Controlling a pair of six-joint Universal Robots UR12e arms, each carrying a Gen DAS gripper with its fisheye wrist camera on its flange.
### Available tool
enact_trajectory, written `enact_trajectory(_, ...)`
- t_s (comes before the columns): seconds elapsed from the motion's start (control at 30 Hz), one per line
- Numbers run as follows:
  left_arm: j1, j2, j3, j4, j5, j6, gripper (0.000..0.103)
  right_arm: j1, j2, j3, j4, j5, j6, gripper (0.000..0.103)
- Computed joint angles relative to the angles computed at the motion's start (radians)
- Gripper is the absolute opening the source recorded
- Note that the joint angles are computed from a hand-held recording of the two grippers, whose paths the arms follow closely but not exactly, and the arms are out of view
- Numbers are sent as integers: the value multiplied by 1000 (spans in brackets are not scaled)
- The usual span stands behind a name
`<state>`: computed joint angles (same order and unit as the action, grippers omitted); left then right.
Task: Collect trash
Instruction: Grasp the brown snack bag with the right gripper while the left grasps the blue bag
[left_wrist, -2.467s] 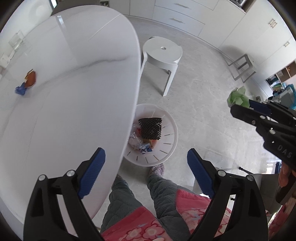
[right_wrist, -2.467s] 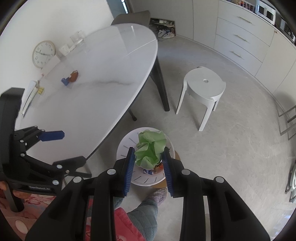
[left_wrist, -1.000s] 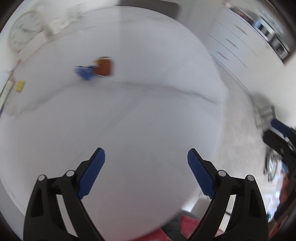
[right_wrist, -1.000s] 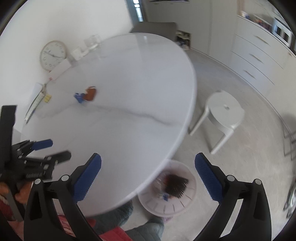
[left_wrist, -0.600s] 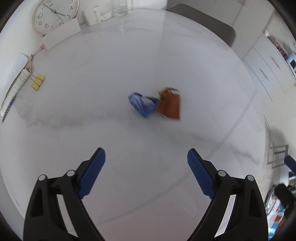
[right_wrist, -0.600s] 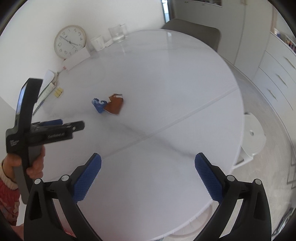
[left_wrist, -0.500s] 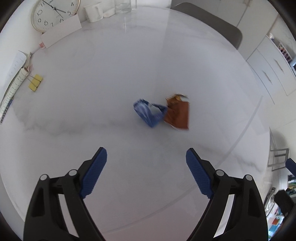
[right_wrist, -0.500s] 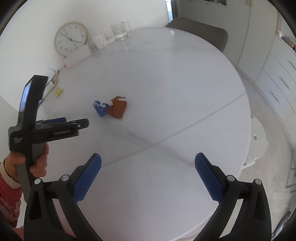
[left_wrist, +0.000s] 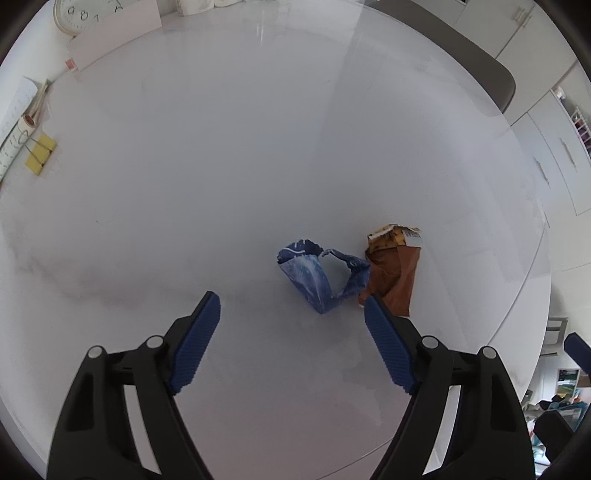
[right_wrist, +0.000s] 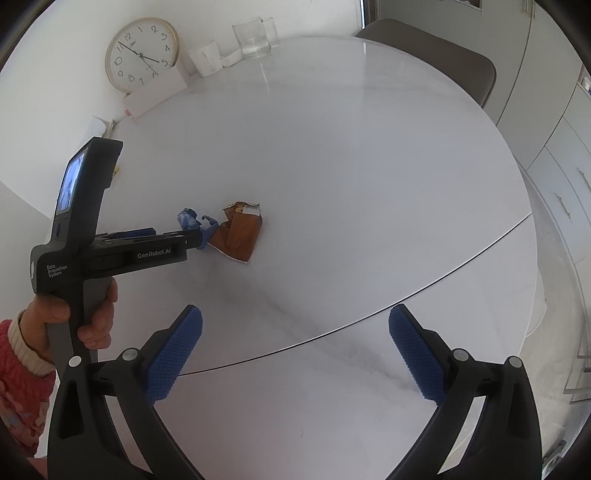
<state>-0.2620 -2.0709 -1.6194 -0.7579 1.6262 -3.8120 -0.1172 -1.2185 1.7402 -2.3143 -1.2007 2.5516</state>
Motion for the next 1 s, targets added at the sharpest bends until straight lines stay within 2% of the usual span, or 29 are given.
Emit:
enact_trajectory(0.17,11,-13,1,23,-40,-38,72,-1,9,-6,11,0,8,100)
enact_trajectory(0.27,12,-19,4,25,-56,-49,55,-2,10,-7,17,1,11,100)
enact_trajectory(0.33,9,-19,0,37,-38,-60,40,-4,10,-6,18,3,11,100)
enact_trajectory(0.43,16,-12,-17,63,-65,-55,33,-2,10,-5,18,6,9,100)
enact_trajectory(0.63,25,19,-67,114,-62,-35,30,23,30,-14,-10,21,22,100)
enact_trajectory(0.77,25,59,-106,126,-21,-17,30,65,76,-49,-29,17,89,100)
enact_trajectory(0.9,20,99,-143,141,27,7,30,112,128,-88,-35,-22,184,90)
enact_trajectory(1.0,25,117,-169,169,18,13,30,146,152,-102,-40,-86,219,81)
